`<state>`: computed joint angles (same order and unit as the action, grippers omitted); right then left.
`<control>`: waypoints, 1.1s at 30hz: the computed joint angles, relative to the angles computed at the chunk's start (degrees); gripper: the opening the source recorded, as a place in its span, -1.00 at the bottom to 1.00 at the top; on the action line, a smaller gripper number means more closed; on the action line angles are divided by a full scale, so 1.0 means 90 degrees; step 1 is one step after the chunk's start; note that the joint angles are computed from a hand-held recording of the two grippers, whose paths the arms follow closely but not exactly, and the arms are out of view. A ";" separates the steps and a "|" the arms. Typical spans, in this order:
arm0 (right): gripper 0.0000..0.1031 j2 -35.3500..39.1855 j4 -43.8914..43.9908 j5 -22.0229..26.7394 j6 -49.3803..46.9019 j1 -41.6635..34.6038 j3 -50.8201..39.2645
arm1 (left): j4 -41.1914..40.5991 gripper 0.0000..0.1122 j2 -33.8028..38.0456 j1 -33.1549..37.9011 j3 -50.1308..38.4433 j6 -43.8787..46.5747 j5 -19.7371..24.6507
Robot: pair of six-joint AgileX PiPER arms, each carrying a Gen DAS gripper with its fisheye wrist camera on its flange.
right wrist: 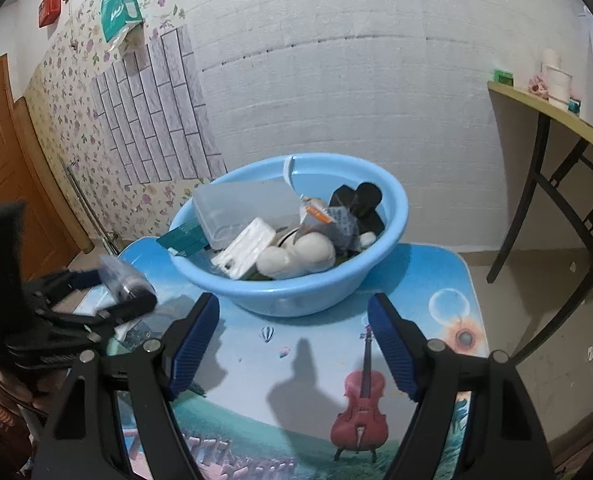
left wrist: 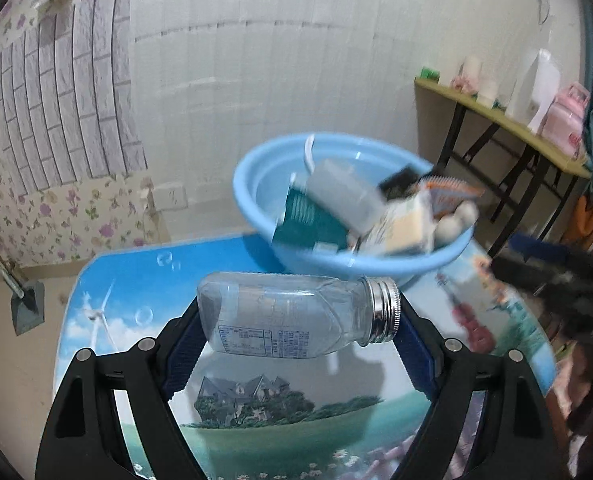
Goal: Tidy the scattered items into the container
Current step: 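Lift the glass bottle with the left gripper and carry it over the basin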
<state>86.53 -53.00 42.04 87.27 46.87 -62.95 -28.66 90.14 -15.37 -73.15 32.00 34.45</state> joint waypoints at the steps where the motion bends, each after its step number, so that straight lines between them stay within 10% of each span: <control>1: 0.50 0.0013 0.0069 0.0017 -0.0075 0.0009 -0.0052 | -0.0105 0.50 -0.0005 0.0032 -0.0065 0.0105 0.0047; 19: 0.50 -0.0037 -0.0122 0.0028 -0.0030 0.0040 0.0014 | -0.0187 0.50 0.0211 -0.0404 -0.0773 0.0065 0.0027; 33: 0.50 0.0400 0.0119 -0.0577 -0.0892 -0.0917 -0.0514 | 0.0701 0.51 0.1814 -0.0804 -0.3164 -0.0841 0.0641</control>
<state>90.12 -51.93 36.85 79.24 38.61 -67.57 -22.35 106.46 -22.60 -101.63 24.43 40.22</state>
